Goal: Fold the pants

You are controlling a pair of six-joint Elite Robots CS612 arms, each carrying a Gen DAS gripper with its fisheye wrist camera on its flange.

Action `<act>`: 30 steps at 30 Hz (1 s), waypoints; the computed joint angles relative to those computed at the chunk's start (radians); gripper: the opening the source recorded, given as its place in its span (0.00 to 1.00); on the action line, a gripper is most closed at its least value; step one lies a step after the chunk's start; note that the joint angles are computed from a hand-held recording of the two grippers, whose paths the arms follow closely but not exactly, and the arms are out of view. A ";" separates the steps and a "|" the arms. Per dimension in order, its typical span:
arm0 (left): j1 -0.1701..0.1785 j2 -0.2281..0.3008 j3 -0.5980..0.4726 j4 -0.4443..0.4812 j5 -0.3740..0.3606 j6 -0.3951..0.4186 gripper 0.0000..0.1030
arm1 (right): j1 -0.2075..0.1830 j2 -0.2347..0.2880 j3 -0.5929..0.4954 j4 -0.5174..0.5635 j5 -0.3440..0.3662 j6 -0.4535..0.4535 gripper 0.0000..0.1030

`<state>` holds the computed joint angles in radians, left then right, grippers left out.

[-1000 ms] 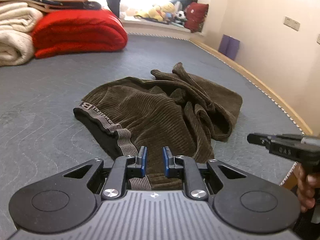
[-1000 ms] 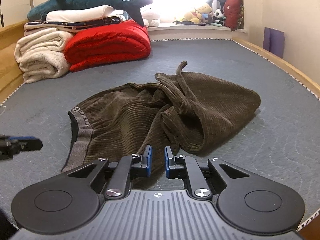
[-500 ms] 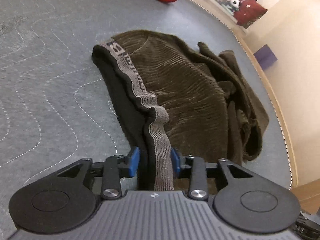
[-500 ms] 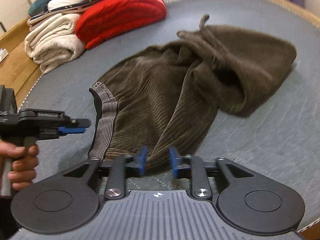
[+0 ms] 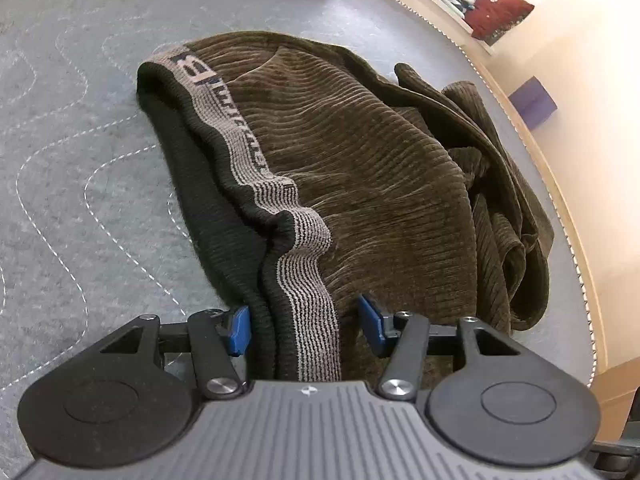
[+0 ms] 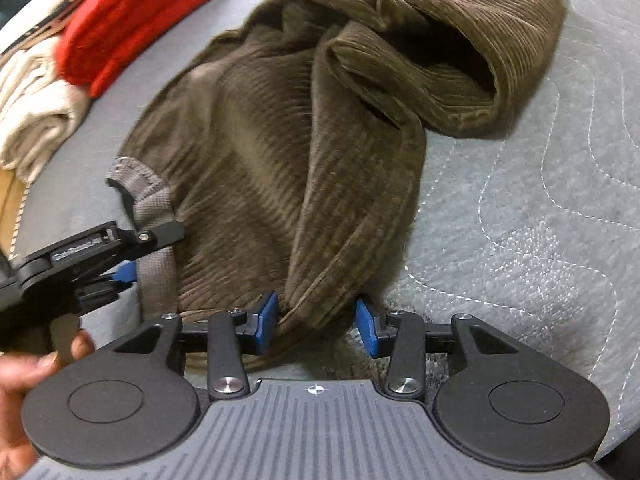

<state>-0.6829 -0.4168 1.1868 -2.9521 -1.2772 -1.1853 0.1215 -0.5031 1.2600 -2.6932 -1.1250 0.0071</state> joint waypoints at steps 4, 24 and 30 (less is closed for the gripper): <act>-0.010 -0.013 0.002 0.044 0.043 0.035 0.27 | 0.008 0.002 0.008 -0.051 -0.006 0.003 0.24; -0.076 -0.348 0.497 0.053 0.347 -0.138 0.14 | 0.087 -0.149 0.294 -0.265 0.294 -0.725 0.12; -0.061 -0.388 0.527 0.203 0.236 -0.177 0.17 | 0.118 -0.176 0.301 -0.102 0.277 -0.872 0.15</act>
